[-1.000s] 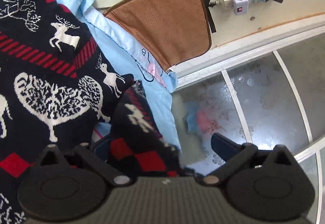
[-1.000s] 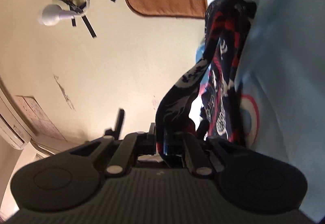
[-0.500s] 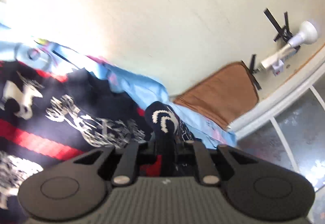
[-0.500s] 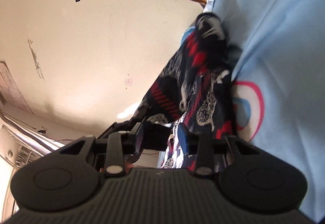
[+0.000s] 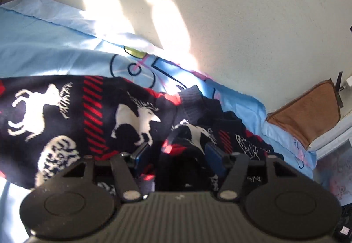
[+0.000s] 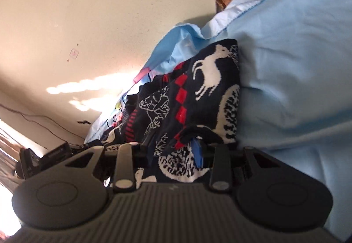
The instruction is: Fold small clothes
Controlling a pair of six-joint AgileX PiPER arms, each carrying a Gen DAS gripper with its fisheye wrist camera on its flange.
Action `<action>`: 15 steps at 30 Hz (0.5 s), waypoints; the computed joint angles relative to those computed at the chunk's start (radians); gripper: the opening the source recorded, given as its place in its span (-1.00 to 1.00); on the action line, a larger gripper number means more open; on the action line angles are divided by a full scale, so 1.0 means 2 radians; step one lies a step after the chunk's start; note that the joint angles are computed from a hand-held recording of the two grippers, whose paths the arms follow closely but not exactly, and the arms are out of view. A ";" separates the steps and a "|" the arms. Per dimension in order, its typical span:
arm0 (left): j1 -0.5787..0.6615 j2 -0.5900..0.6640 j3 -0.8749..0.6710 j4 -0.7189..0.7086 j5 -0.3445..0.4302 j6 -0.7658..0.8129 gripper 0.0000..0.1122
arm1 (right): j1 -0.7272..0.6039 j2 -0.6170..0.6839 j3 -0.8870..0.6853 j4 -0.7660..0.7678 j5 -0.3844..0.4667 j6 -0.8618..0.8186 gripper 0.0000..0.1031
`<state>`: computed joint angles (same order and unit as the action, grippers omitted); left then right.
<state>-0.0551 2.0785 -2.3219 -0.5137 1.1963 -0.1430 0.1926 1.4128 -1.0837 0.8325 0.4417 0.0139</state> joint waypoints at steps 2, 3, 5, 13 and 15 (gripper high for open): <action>0.024 -0.028 0.035 -0.009 -0.019 0.013 0.04 | 0.021 -0.009 -0.021 -0.066 -0.002 0.042 -0.23; 0.038 -0.045 0.057 -0.022 -0.027 0.017 0.05 | 0.035 -0.015 -0.030 -0.095 -0.005 0.058 -0.23; 0.059 -0.064 0.092 -0.066 -0.030 0.034 0.05 | 0.047 -0.015 -0.046 -0.097 -0.001 0.046 -0.23; 0.040 -0.084 0.183 -0.165 -0.030 0.067 0.04 | 0.108 0.038 -0.055 0.005 -0.021 -0.006 -0.22; 0.034 -0.071 0.187 -0.183 -0.026 0.059 0.00 | 0.122 0.059 -0.045 0.068 -0.047 -0.040 -0.22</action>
